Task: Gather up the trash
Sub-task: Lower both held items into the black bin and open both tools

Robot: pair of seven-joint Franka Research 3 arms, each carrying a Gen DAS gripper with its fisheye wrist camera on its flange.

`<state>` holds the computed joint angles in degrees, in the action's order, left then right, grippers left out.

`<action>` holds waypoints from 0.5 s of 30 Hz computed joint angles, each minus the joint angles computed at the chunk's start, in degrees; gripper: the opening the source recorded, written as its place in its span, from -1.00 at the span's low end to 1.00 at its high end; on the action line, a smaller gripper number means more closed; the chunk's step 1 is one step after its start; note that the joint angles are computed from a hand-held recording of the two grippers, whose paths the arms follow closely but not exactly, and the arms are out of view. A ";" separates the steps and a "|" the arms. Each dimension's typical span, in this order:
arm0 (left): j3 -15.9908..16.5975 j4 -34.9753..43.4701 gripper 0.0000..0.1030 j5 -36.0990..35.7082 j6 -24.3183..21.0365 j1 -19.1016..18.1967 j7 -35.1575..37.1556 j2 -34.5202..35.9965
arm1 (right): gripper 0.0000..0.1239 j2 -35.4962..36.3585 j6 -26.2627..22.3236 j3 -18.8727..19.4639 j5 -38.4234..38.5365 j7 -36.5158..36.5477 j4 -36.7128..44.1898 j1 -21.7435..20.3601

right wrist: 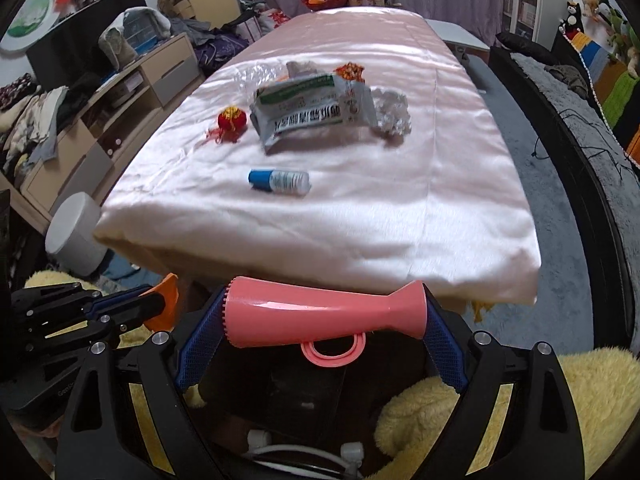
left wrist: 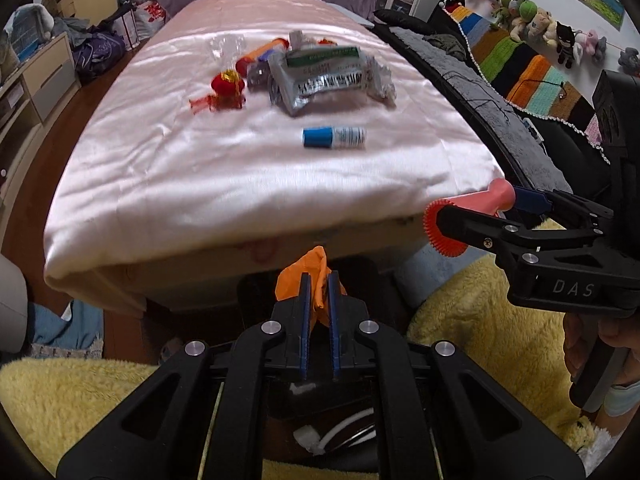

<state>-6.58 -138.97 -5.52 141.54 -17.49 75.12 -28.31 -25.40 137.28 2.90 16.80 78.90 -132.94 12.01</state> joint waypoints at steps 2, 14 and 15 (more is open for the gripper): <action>0.56 -0.95 -0.86 -1.78 -0.98 -1.00 0.72 0.67 | 0.45 -0.18 -0.99 0.05 0.38 0.29 -1.24 0.25; -0.14 -4.53 -0.85 -5.81 0.11 -0.79 1.67 6.31 | 0.45 3.33 1.02 0.31 2.37 0.07 -5.80 1.52; -0.10 -4.80 -0.85 -6.00 0.46 -0.69 1.84 6.53 | 0.45 3.91 1.15 0.27 2.52 -0.04 -5.96 1.66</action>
<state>-6.68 -143.77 -11.52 142.00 -18.18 76.96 -21.78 -21.49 138.43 3.16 19.32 78.86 -138.90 13.67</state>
